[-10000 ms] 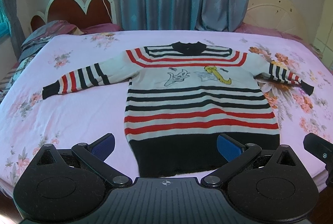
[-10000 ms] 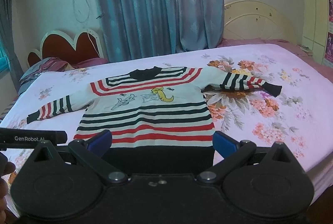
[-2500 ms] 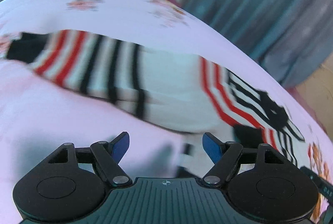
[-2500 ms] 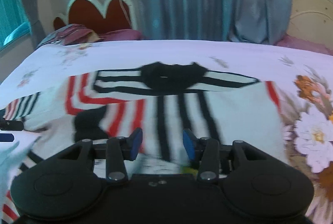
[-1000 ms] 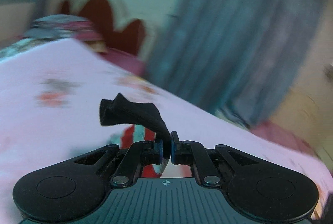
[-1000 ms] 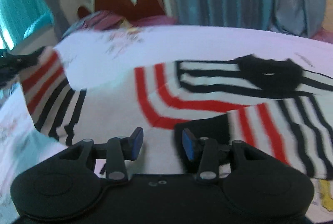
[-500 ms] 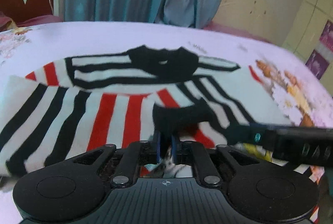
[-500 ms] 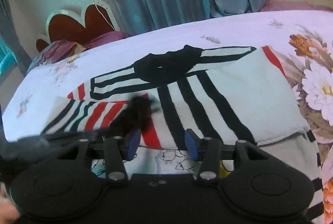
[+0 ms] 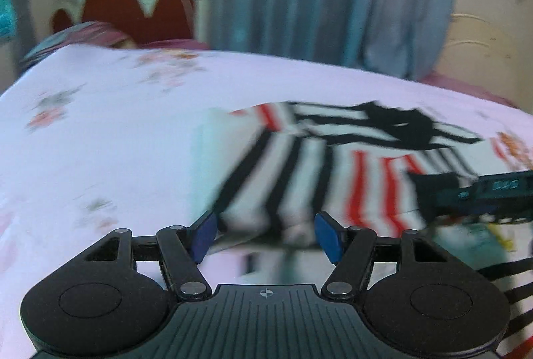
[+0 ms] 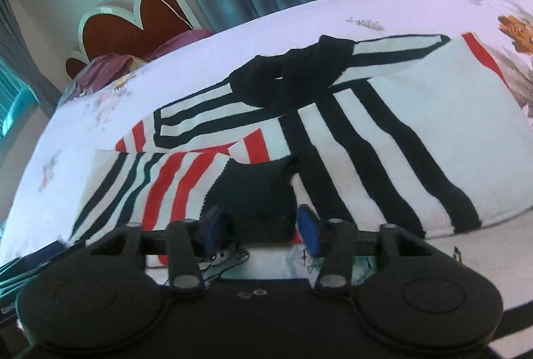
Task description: Fold small clothes
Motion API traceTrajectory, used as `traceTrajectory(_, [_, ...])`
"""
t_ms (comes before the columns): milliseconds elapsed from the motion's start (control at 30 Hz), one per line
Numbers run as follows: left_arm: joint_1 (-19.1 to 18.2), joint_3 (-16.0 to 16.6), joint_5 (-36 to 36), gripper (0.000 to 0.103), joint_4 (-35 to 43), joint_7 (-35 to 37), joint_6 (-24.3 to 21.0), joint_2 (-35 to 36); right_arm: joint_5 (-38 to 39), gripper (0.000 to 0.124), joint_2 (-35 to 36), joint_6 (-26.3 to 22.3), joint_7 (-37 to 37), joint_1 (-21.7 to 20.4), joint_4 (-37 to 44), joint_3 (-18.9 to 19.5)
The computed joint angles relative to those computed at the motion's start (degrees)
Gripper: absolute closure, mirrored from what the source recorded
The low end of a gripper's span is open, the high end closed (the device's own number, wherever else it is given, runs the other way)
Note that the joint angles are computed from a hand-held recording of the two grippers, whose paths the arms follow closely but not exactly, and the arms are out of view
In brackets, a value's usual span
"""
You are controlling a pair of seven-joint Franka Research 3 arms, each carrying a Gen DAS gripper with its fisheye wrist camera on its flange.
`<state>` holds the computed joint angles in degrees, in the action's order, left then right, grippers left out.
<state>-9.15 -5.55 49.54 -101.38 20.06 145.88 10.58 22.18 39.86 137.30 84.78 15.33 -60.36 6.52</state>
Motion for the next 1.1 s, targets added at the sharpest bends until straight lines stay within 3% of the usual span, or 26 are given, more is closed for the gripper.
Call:
traceTrajectory(133, [0.75, 0.18, -0.93, 0.039, -2.89, -2.04, -1.02, -1.43, -0.79, 0.103, 0.96, -0.74, -1.35, 0.39, 1.81, 0.17])
traceTrajectory(300, [0.49, 0.02, -0.3, 0.038, -0.38, -1.22, -0.42, 1.6, -0.17, 0.11, 0.57, -0.24, -2.88, 0.23, 1.44, 0.54])
traceTrajectory(567, [-1.47, 1.63, 0.95, 0.039, 5.32, -1.39, -2.12, 6.34, 2.31, 0.112, -3.36, 8.35, -11.66, -0.76, -2.01, 1.95])
traceTrajectory(767, [-2.1, 2.8, 2.0, 0.039, 6.7, -4.01, -2.46, 7.77, -2.37, 0.112, -2.05, 9.63, -9.17, 0.0, 0.64, -2.62])
traceTrajectory(800, [-2.01, 2.88, 1.88, 0.041, 6.48, -4.56, -1.99, 7.74, -3.71, 0.112, -0.75, 7.47, -7.15, 0.08, 2.48, -3.62])
traceTrajectory(833, [-1.9, 2.97, 1.92, 0.05, 6.17, -5.09, -1.23, 7.66, -4.96, 0.111, 0.77, 4.51, -4.8, 0.04, 4.71, -4.49])
traceTrajectory(900, [-1.41, 2.8, 1.16, 0.059, 5.79, -4.55, 0.58, 7.72, -5.98, 0.111, 2.69, 0.98, -2.01, -0.65, 7.11, -4.63])
traceTrajectory(1033, [-1.67, 3.08, 1.42, 0.073, 6.04, -4.68, 1.88, 7.99, -10.15, 0.111, 1.35, 3.81, 0.82, 0.5, 2.95, -6.59])
traceTrajectory(1100, [-1.84, 3.22, 1.64, 0.075, 6.3, -4.23, 1.93, 8.24, -11.18, 0.111, 2.47, 1.81, 2.67, 0.22, 4.67, -6.69])
